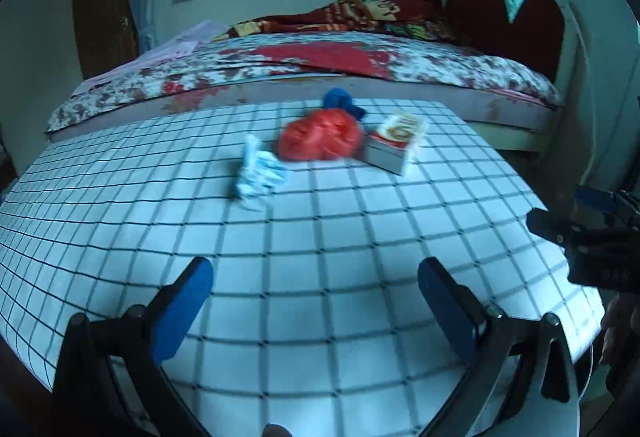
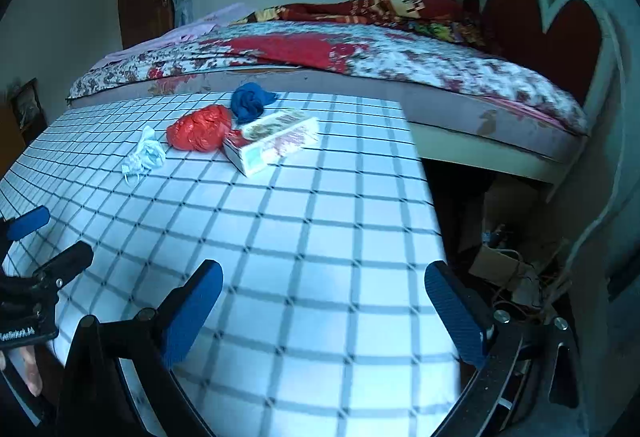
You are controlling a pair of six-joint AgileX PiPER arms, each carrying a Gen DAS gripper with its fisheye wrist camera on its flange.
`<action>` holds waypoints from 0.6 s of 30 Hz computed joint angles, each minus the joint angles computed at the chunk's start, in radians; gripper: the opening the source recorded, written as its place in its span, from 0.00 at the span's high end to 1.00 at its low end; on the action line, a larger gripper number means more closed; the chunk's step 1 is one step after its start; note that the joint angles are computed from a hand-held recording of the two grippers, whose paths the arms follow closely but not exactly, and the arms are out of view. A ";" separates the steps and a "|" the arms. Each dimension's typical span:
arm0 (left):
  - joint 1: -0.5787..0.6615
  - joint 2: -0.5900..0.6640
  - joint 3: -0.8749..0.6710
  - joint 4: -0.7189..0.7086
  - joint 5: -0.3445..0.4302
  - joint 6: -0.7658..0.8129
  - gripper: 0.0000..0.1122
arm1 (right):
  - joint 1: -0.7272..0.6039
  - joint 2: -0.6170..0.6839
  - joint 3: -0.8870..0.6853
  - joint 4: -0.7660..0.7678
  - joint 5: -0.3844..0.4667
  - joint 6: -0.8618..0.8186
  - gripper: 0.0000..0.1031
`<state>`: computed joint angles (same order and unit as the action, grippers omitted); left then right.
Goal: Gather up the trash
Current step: 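Move both tools back from the bin to the table, then grasp the light-blue mask with left tool while right tool grasps milk carton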
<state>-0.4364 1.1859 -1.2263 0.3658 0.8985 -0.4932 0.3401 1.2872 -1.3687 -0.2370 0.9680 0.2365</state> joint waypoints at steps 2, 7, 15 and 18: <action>0.070 0.022 -0.012 -0.037 -0.022 0.057 0.09 | 0.017 0.082 -0.067 0.016 -0.007 0.012 0.01; 0.230 0.096 -0.054 -0.144 -0.067 0.191 0.09 | 0.068 0.296 -0.254 0.002 0.004 0.064 0.01; 0.334 0.176 -0.101 -0.235 -0.082 0.318 0.09 | 0.103 0.603 -0.592 -0.045 0.113 0.129 0.01; 0.359 0.199 -0.130 -0.267 -0.072 0.348 0.09 | 0.102 0.761 -0.842 -0.054 0.245 0.120 0.01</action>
